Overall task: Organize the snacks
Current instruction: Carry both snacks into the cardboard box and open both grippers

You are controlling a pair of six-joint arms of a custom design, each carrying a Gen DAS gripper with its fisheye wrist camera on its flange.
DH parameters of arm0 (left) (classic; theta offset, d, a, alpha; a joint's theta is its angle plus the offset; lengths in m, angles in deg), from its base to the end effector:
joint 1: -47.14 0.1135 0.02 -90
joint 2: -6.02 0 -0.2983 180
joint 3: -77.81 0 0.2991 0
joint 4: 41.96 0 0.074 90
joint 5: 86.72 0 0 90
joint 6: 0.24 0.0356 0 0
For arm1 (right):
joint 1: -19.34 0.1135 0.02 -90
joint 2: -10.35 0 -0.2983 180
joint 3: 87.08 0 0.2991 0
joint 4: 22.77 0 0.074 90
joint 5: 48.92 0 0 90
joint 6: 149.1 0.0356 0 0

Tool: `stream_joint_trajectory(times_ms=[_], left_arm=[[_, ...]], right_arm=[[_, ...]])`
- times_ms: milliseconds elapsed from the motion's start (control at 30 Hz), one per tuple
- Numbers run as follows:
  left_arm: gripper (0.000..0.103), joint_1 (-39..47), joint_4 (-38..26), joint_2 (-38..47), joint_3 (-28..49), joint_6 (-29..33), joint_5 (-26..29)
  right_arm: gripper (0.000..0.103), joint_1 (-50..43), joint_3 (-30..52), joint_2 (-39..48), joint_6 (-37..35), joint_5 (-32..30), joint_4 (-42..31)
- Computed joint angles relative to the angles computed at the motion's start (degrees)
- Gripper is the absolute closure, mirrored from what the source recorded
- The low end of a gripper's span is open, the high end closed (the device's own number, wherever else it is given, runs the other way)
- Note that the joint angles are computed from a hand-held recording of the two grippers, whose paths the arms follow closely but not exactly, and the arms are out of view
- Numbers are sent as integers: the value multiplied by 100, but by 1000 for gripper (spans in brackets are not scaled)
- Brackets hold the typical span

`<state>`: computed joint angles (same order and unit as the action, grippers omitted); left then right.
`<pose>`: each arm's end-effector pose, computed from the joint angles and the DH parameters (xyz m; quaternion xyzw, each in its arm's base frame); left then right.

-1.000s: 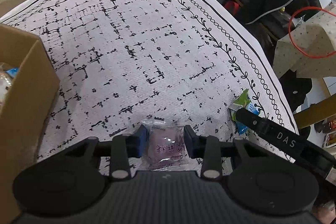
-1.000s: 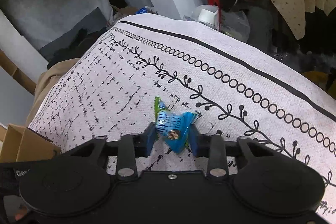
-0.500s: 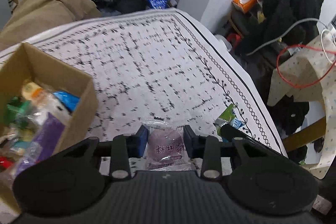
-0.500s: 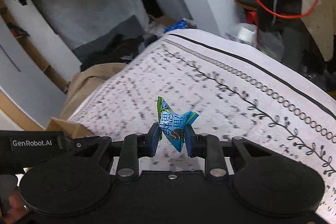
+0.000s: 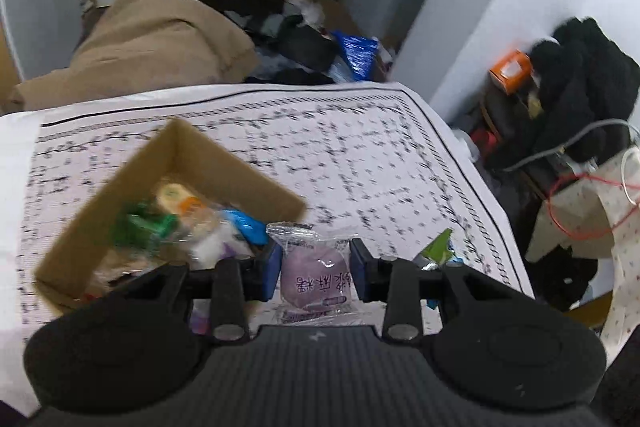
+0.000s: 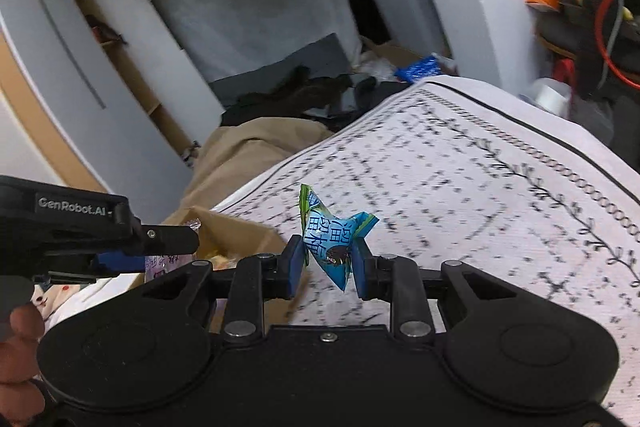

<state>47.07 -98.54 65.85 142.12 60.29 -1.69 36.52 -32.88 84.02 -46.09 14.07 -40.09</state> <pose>0.2355 0.0028 0.3084 -0.2534 0.9104 -0.0431 0.3242 0.2845 0.1049 0.2368 -0.1361 0.8650 0.3150 0.3661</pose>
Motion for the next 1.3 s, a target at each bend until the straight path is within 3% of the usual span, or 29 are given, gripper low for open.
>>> stream_joint_trajectory(times_ms=[667,967,1033,1067,1100,1133,1300], left_arm=[[67,2224,-485,-336,-22,737,513],[64,2794,-544,-380,8,1036,749],[61,2882,-581,-368,17,1072,800],[60,2916,-589,-358,20,1093,820],[58,2938,-603,-357,18,1109,829],[55,2964,-627,-355,19,1130,839],[35,2949,-961,-319,157,1163,853]], right_arm=[[78,1439,29,-56,501,296,454],[77,1865,97,183,563,466,614],[74,1894,53,188,570,399,763],[64,1910,39,172,551,389,788],[48,1907,38,145,493,374,738],[44,1912,39,101,441,406,669],[43,1777,214,-189,325,503,-99]])
